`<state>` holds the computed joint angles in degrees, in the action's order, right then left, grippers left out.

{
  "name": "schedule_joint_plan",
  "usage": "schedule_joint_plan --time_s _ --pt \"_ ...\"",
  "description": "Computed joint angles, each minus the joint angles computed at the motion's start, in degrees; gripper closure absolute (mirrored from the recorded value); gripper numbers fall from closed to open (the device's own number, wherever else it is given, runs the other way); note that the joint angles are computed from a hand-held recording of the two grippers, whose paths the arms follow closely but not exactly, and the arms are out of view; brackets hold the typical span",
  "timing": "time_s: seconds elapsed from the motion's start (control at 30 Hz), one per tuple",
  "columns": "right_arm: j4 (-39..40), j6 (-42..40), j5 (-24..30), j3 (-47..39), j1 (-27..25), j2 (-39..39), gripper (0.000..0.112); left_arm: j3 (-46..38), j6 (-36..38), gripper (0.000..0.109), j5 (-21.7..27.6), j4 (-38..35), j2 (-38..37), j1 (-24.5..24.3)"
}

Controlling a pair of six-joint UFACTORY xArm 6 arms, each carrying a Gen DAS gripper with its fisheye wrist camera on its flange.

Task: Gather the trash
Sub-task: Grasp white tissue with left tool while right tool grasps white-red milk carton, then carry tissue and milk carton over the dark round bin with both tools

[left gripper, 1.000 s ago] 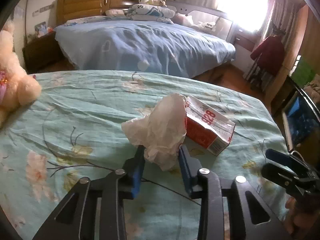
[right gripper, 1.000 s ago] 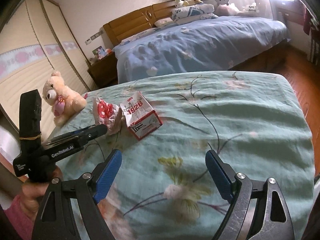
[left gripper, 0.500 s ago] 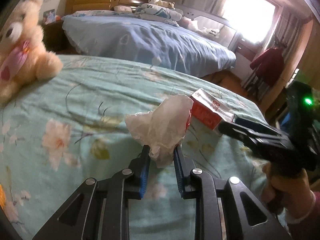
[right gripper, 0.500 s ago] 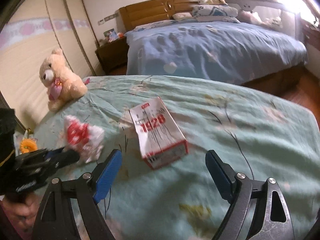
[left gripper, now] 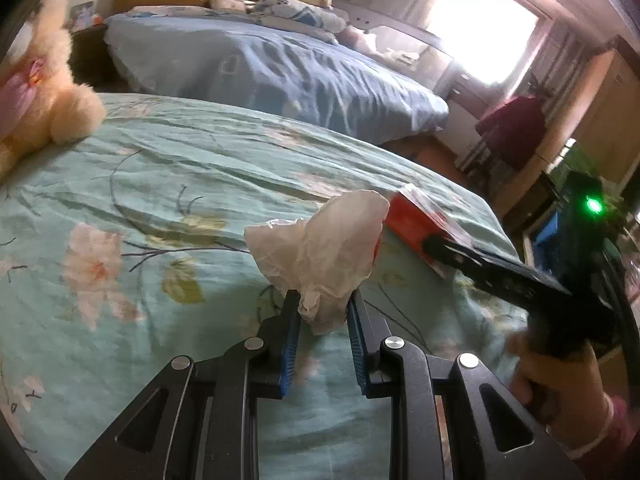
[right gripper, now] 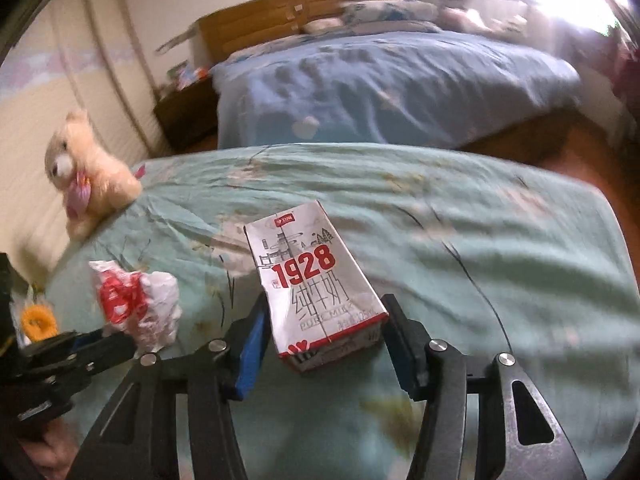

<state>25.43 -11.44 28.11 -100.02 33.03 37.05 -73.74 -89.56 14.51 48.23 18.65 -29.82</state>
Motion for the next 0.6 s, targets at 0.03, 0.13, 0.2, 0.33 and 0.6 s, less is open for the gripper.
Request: schedule_joint_plan --time_s 0.03,0.13,0.2,0.33,0.6 --pt "1.63 -0.02 -2.04 4.57 -0.05 -2.92 0.058 -0.25 1.12 0.087 -0.34 -0.76 0.28 -0.09" --pt "5.39 -0.36 -5.32 13.05 -0.27 -8.46 0.058 -1.67 5.87 0.087 -1.43 -4.60 1.73 -0.75" --pt "7.95 -0.99 -7.80 18.84 -0.52 -12.20 0.058 -2.49 7.54 0.087 -1.80 -6.05 2.46 -1.39" --pt "8.39 0.12 -12.36 27.36 -1.44 -18.21 0.058 -3.99 8.73 0.087 -1.85 -7.78 3.74 -2.81" --pt "11.38 -0.18 -15.28 37.08 -5.28 -25.73 0.059 -7.92 7.79 0.087 0.59 -8.08 5.99 -6.60"
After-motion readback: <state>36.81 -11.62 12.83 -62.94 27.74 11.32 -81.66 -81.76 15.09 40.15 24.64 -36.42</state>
